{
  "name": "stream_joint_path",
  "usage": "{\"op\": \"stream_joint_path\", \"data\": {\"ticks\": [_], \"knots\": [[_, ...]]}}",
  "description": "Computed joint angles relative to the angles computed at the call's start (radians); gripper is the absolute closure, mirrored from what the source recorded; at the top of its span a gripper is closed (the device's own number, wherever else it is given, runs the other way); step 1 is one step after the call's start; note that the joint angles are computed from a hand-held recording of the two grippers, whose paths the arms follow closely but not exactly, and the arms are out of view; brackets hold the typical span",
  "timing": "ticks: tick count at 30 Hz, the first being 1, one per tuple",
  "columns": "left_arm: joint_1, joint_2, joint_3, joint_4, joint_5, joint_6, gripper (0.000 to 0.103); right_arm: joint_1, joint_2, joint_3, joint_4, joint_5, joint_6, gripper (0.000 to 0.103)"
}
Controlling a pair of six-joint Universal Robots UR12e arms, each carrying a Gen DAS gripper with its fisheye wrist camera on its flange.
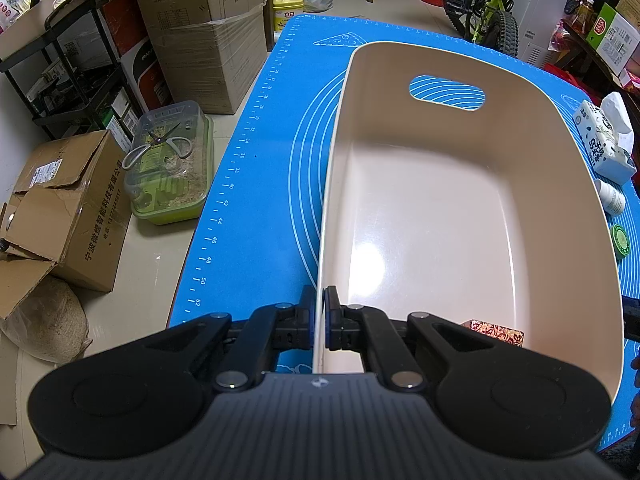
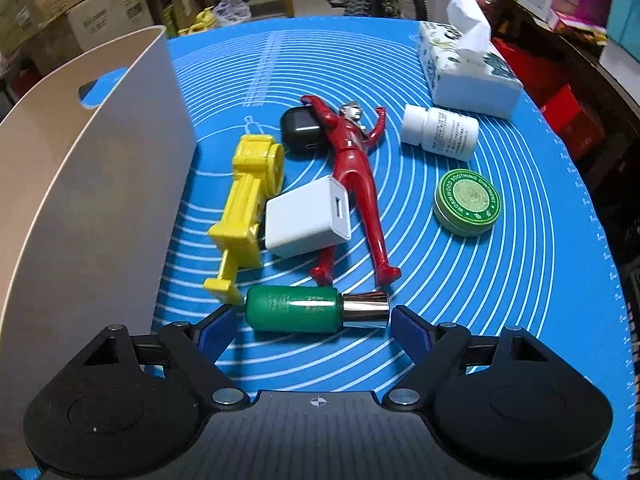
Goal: Organize rigid objects
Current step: 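Move the right tool to the green bottle and grasp it, then carry the green bottle into the bin and release it with the right tool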
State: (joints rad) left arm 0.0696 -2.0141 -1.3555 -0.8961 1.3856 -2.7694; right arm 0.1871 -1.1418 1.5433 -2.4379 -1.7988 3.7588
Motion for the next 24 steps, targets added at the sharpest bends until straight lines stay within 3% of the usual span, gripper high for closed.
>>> {"op": "stream_joint_path", "data": {"ticks": [6,15,24], "knots": [[0.000,0.000,0.000,0.000,-0.001,-0.001,0.097,-0.006,0.000,0.010,-0.030,0.011,0.014,0.024],[-0.001,0.000,0.000,0.000,0.000,-0.004,0.097,0.004,-0.011,0.017,-0.024,-0.015,-0.022,0.024],[-0.001,0.000,0.000,-0.001,0.000,-0.004,0.097,0.016,-0.044,0.046,-0.105,-0.051,-0.047,0.024]]}}
